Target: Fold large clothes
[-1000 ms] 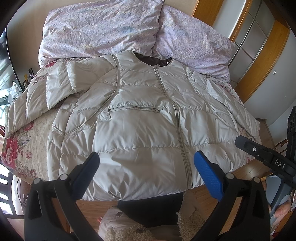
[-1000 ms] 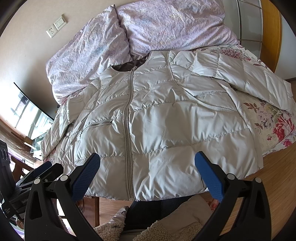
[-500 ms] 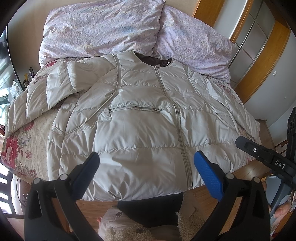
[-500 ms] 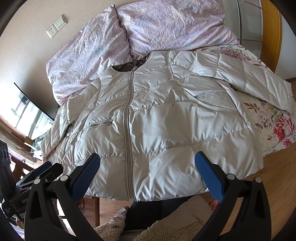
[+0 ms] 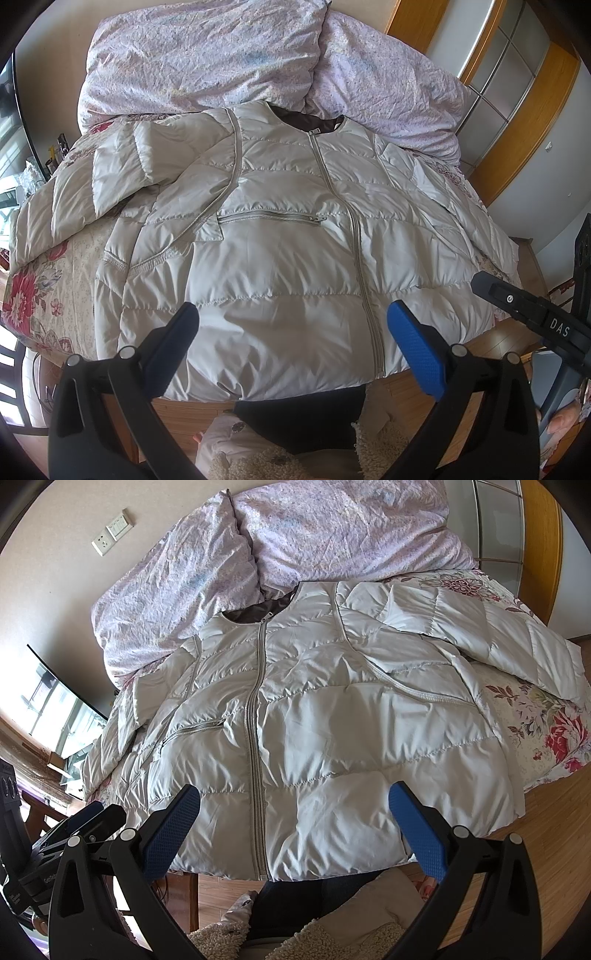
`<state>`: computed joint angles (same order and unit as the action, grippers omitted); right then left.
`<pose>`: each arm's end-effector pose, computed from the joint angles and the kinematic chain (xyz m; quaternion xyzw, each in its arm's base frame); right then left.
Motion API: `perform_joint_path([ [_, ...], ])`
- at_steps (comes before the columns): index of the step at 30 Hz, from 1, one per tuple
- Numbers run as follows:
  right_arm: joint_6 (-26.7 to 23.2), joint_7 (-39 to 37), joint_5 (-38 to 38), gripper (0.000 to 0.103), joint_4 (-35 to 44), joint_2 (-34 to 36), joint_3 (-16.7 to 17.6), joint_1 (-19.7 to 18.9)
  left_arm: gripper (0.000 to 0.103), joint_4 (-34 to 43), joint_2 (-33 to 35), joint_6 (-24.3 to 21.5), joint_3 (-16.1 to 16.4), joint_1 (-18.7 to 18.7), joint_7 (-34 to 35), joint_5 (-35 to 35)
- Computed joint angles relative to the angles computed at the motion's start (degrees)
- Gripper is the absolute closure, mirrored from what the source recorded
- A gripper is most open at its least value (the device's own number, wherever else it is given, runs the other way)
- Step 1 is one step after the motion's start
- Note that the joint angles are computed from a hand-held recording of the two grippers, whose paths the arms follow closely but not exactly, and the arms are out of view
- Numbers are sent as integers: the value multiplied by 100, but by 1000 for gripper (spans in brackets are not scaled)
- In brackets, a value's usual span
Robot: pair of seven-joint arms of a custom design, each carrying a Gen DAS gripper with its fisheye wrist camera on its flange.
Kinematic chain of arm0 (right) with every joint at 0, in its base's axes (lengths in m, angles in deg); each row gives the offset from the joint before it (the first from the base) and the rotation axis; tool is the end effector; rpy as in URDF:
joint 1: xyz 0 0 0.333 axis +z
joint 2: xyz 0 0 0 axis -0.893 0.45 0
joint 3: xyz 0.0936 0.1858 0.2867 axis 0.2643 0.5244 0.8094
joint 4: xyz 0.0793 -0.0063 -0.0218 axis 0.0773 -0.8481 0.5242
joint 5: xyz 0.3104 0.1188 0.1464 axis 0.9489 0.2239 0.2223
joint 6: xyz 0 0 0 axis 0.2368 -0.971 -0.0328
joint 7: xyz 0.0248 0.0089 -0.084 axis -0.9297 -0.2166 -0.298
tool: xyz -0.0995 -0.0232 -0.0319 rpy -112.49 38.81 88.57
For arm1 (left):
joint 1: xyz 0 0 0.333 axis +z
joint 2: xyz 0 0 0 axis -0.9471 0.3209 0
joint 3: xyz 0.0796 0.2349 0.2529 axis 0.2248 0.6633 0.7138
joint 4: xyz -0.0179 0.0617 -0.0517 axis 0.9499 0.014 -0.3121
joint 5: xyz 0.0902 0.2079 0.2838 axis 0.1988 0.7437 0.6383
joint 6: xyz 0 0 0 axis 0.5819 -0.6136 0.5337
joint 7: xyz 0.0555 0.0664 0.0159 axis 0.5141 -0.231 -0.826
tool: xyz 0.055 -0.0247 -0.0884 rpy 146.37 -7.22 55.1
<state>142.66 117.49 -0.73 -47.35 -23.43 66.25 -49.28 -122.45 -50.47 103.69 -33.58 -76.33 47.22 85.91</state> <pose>0.6149 0.1758 0.5261 -0.7352 0.5896 -0.0284 0.3333 0.5038 -0.1234 0.5293 -0.7875 0.5340 -0.2521 0.1765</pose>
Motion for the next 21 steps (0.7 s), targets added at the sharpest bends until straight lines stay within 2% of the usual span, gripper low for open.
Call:
perform_joint_path([
  [21, -36, 18, -17, 1, 87, 56, -5, -2, 2, 0, 0, 1, 0, 0, 7, -12],
])
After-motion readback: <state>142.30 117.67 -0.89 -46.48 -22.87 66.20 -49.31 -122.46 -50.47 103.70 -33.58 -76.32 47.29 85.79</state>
